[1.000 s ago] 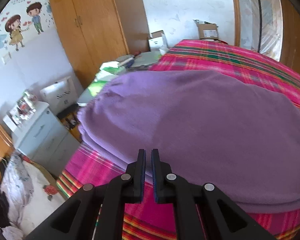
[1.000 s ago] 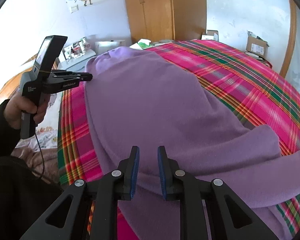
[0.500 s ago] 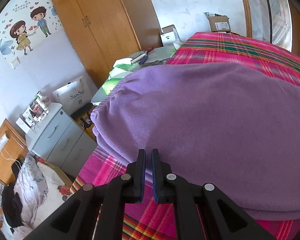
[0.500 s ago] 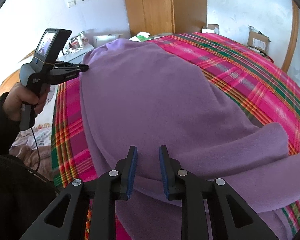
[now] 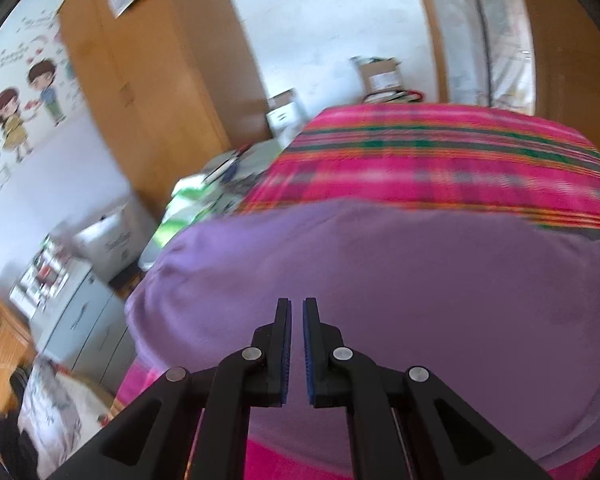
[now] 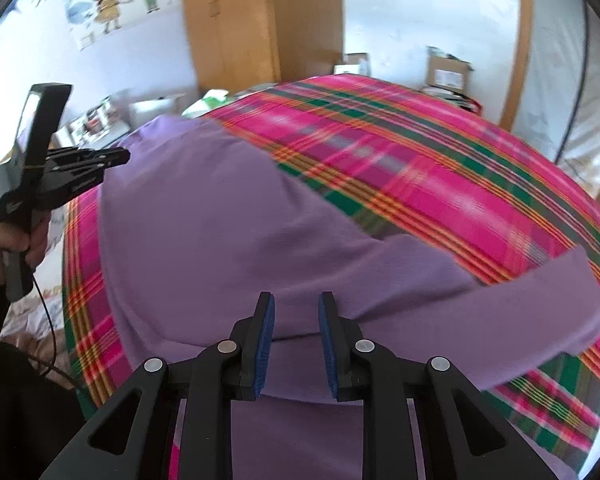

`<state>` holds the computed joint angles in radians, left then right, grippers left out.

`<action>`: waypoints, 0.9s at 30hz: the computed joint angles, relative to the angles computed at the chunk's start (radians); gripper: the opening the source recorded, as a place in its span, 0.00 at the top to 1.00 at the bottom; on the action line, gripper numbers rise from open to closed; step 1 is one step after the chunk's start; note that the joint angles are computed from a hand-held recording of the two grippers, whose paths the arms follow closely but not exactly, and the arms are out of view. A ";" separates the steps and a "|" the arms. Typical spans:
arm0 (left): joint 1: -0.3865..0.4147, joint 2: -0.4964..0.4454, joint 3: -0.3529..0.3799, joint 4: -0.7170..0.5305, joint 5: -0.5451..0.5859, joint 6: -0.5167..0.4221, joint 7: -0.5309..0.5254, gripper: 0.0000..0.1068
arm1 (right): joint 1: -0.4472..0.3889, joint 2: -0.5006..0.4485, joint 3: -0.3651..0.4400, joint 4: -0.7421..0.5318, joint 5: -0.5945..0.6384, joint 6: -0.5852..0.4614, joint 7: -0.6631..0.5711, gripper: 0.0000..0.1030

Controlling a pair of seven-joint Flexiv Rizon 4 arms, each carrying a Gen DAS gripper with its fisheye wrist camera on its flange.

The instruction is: Fold clothes

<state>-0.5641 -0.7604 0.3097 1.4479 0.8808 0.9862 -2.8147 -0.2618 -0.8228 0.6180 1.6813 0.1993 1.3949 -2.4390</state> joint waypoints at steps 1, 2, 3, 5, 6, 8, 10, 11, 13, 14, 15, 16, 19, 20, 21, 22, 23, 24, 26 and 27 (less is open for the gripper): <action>-0.001 -0.008 -0.005 -0.019 0.002 0.000 0.011 0.95 | 0.000 0.002 -0.007 -0.002 0.003 0.004 0.007 0.77; -0.003 -0.015 -0.009 -0.038 0.003 0.001 0.022 0.95 | -0.001 0.003 -0.013 -0.004 0.006 0.007 0.013 0.77; -0.004 -0.024 -0.012 -0.057 0.003 0.001 0.034 0.95 | 0.000 0.003 -0.019 -0.007 0.006 0.010 0.019 0.77; -0.008 -0.038 -0.018 -0.090 -0.003 0.003 0.059 0.95 | -0.002 0.003 -0.028 -0.009 0.006 0.019 0.030 0.77; -0.009 -0.046 -0.021 -0.107 -0.007 0.006 0.073 0.95 | -0.006 0.003 -0.027 -0.008 0.006 0.023 0.033 0.77; -0.013 -0.059 -0.020 -0.131 -0.016 0.008 0.093 0.95 | -0.016 0.001 -0.026 -0.009 0.004 0.028 0.038 0.77; -0.015 -0.072 -0.021 -0.152 -0.029 0.010 0.113 0.95 | -0.022 -0.003 -0.030 -0.015 0.001 0.031 0.048 0.77; -0.017 -0.079 -0.021 -0.163 -0.036 0.010 0.124 0.95 | -0.025 -0.006 -0.032 -0.018 -0.002 0.032 0.053 0.77; -0.019 -0.094 -0.022 -0.184 -0.051 0.012 0.146 0.95 | -0.024 -0.010 -0.040 -0.027 -0.007 0.034 0.069 0.77; -0.020 -0.101 -0.024 -0.194 -0.061 0.012 0.158 0.95 | -0.024 -0.012 -0.045 -0.031 -0.009 0.033 0.077 0.77; -0.021 -0.110 -0.026 -0.205 -0.071 0.012 0.171 0.95 | -0.023 -0.013 -0.052 -0.036 -0.013 0.034 0.086 0.77; -0.021 -0.118 -0.027 -0.215 -0.081 0.013 0.184 0.95 | -0.021 -0.014 -0.059 -0.040 -0.017 0.036 0.094 0.77; -0.009 -0.133 -0.044 -0.219 -0.123 0.049 0.225 0.94 | -0.004 -0.018 -0.098 -0.061 -0.032 0.046 0.134 0.77; 0.006 -0.136 -0.061 -0.211 -0.146 0.081 0.247 0.95 | 0.008 -0.020 -0.121 -0.074 -0.037 0.050 0.160 0.74; 0.023 -0.138 -0.079 -0.201 -0.172 0.119 0.276 0.95 | 0.024 -0.021 -0.151 -0.090 -0.043 0.049 0.196 0.72; 0.041 -0.142 -0.099 -0.190 -0.198 0.157 0.307 0.94 | 0.040 -0.024 -0.183 -0.108 -0.049 0.045 0.235 0.68; 0.063 -0.147 -0.130 -0.182 -0.227 0.199 0.352 0.94 | 0.056 -0.029 -0.215 -0.131 -0.056 0.035 0.280 0.62; 0.088 -0.152 -0.166 -0.174 -0.255 0.239 0.400 0.94 | 0.072 -0.037 -0.248 -0.159 -0.064 0.017 0.326 0.60; 0.141 -0.167 -0.246 -0.161 -0.310 0.308 0.505 0.95 | 0.092 -0.055 -0.298 -0.214 -0.083 -0.024 0.402 0.59; 0.156 -0.176 -0.274 -0.161 -0.334 0.324 0.546 0.94 | 0.095 -0.064 -0.312 -0.238 -0.093 -0.047 0.425 0.59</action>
<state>-0.4078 -0.9363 0.0353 1.2864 0.5472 1.3103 -2.2691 -0.1665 -0.8871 0.3065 1.4428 0.1059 1.3479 -2.0144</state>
